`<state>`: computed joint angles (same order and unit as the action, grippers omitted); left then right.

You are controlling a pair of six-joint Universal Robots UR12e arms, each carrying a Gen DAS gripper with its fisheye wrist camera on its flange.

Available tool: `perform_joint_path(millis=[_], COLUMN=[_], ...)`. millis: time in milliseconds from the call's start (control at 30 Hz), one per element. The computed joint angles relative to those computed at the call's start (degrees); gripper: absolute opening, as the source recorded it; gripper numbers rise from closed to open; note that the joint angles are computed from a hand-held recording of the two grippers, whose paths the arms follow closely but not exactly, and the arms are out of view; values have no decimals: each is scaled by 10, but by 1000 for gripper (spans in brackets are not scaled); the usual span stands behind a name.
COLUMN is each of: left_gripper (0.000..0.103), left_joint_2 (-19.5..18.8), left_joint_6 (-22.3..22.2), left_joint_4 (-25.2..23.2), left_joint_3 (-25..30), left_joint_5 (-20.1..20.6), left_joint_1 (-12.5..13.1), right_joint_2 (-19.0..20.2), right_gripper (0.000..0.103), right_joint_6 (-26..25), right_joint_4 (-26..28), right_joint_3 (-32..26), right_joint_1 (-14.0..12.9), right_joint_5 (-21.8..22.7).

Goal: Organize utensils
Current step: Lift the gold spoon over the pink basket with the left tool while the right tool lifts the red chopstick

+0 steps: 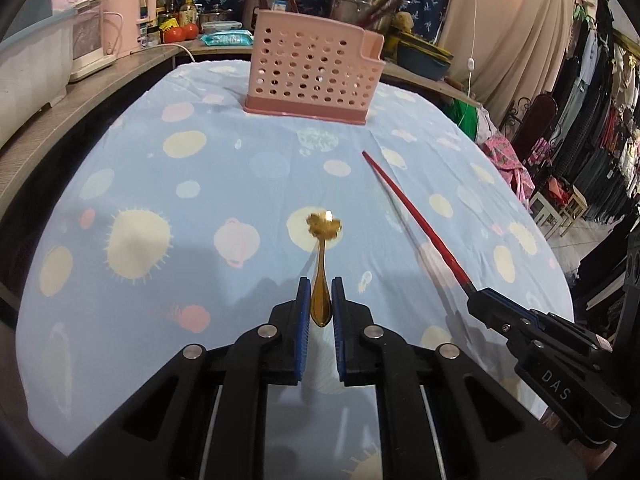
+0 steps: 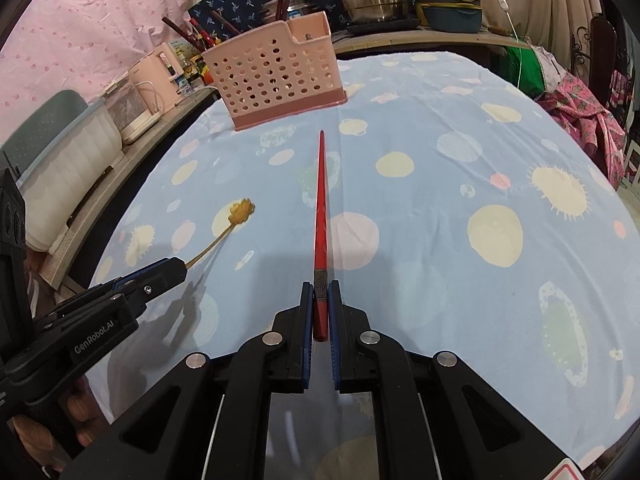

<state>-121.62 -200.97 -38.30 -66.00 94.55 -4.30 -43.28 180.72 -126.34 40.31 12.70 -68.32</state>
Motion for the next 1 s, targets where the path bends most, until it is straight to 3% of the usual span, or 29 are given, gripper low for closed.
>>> perform_joint_path(millis=[300, 400, 433, 667, 833, 1000], left_gripper=[9, 7, 1, 1, 1, 1], left_joint_2=[8, 10, 10, 9, 5, -2], left_joint_6=[-5, -4, -3, 4, 18, 35], left_joint_4=[30, 39, 41, 50, 46, 33], left_joint_3=[3, 5, 5, 16, 35, 61], left_joint_5=[15, 21, 22, 32, 43, 49], left_joint_1=[5, 8, 8, 12, 13, 15], right_joint_2=[-1, -1, -1, 7, 25, 61], right_gripper=[7, 7, 7, 7, 7, 7], right_joint_6=[21, 31, 35, 60, 72, 91], right_joint_4=[-44, -62, -67, -99, -108, -101], right_joint_3=[-13, -18, -21, -47, -89, -168], right_joint_1=[-6, -9, -10, -16, -18, -20], right_joint_5=[14, 17, 18, 29, 40, 49])
